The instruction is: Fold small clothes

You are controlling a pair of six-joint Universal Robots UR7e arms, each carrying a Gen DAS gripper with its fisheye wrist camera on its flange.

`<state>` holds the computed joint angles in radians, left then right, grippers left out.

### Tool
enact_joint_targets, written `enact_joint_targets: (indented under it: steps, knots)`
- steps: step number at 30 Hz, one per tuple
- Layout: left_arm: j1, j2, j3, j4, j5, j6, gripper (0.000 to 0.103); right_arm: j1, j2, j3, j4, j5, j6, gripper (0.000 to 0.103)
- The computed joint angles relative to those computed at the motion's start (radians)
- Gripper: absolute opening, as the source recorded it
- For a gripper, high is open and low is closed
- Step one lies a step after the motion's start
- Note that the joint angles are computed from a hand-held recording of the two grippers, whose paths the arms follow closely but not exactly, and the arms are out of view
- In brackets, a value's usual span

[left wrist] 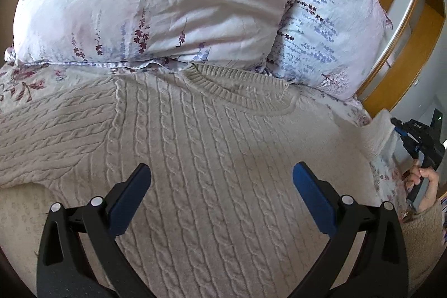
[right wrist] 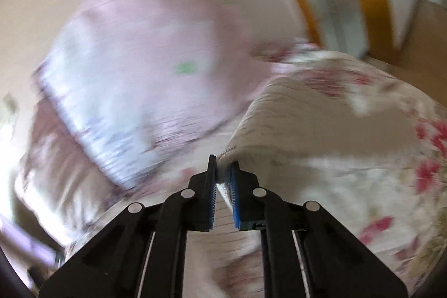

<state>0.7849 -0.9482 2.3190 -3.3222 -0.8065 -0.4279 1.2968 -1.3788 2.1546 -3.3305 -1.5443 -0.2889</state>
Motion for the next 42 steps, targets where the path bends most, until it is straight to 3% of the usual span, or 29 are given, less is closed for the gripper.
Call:
enact_joint_targets:
  steps: [5, 10, 13, 14, 16, 17, 18, 24, 28, 30, 32, 34, 37, 39, 42]
  knots:
    - [0.008, 0.005, -0.009, -0.028, -0.020, -0.017, 0.101, 0.091, 0.074, 0.017, 0.134, 0.028, -0.081, 0.010]
    - [0.018, 0.008, -0.019, -0.014, -0.041, -0.035, 0.101, 0.147, 0.220, 0.005, 0.210, -0.121, -0.096, 0.010]
    - [0.027, 0.002, -0.018, -0.002, -0.069, -0.044, 0.101, 0.136, 0.230, -0.001, 0.241, -0.114, -0.040, 0.012]
    - [0.028, 0.001, -0.017, -0.002, -0.074, -0.044, 0.101, 0.120, 0.211, 0.000, 0.268, -0.072, -0.010, 0.015]
    - [0.033, -0.004, -0.014, -0.005, -0.089, -0.044, 0.101, 0.089, 0.179, 0.000, 0.295, -0.016, 0.036, 0.035]
    - [0.035, -0.005, -0.012, -0.008, -0.092, -0.044, 0.101, 0.067, 0.158, 0.014, 0.273, 0.018, 0.071, 0.052]
    - [0.037, -0.007, -0.011, -0.012, -0.097, -0.046, 0.101, 0.058, 0.148, 0.024, 0.249, 0.029, 0.095, 0.055]
    - [0.047, -0.022, -0.005, -0.019, -0.125, -0.068, 0.100, -0.008, 0.103, 0.034, 0.131, 0.029, 0.255, 0.054]
    - [0.043, -0.032, 0.004, -0.020, -0.116, -0.075, 0.100, 0.013, 0.127, 0.008, 0.045, -0.096, 0.288, 0.042]
    - [0.044, -0.040, 0.012, -0.026, -0.117, -0.077, 0.100, 0.039, 0.154, -0.016, 0.012, -0.175, 0.269, 0.025]
    - [0.046, -0.048, 0.017, -0.031, -0.121, -0.079, 0.100, 0.092, 0.195, -0.037, -0.063, -0.286, 0.187, 0.014]
    - [0.049, -0.056, 0.023, -0.046, -0.127, -0.082, 0.097, 0.133, 0.215, -0.035, -0.133, -0.310, 0.091, 0.010]
    - [0.056, -0.064, 0.033, -0.078, -0.137, -0.095, 0.096, 0.220, 0.248, -0.026, -0.191, -0.271, -0.062, 0.010]
    - [0.065, -0.067, 0.037, -0.105, -0.153, -0.103, 0.096, 0.266, 0.260, -0.015, -0.168, -0.221, -0.137, 0.010]
    - [0.078, -0.068, 0.045, -0.152, -0.187, -0.113, 0.094, 0.342, 0.310, -0.035, 0.045, -0.179, -0.253, 0.012]
